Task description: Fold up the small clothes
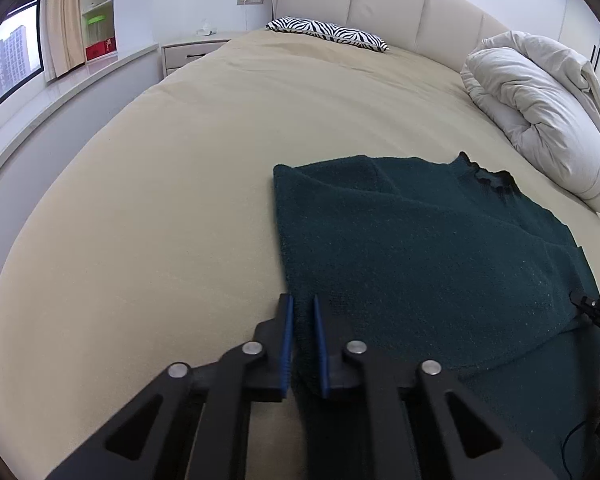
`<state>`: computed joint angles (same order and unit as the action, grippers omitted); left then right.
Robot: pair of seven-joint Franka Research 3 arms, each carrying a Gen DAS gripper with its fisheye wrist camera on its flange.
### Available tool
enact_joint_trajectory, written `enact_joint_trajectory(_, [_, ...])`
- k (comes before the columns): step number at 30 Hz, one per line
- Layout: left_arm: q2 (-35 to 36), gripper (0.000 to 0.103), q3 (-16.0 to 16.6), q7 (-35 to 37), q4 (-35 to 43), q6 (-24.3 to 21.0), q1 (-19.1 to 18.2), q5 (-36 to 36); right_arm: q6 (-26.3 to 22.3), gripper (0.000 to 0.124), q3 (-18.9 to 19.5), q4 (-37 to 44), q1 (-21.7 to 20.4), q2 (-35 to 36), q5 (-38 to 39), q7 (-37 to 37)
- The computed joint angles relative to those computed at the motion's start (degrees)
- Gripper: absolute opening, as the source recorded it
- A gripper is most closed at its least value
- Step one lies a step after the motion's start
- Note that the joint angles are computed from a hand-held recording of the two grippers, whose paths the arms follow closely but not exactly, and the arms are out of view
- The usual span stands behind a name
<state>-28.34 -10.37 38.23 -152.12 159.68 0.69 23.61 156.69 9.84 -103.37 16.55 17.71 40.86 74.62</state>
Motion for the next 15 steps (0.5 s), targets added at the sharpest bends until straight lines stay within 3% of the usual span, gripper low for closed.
enact_joint_trajectory(6, [-0.92,0.01,-1.14,-2.37,-2.29,2.81,1.89,1.56,2.31,0.007,-1.12,-1.05,1.55,-0.4,-3.68,2.58])
enact_joint_trajectory(9, [-0.8,0.01,-1.3,-3.03,-2.2,3.13,2.44,2.13,1.91,0.006,1.42,-0.59,-1.31,0.94,2.5,-0.46])
enact_joint_trajectory(15, [-1.58,0.01,-2.44,-5.64,-2.7,2.99,3.92,4.21,1.66,0.007,-1.12,-1.51,2.04,-0.75,-5.4,4.02])
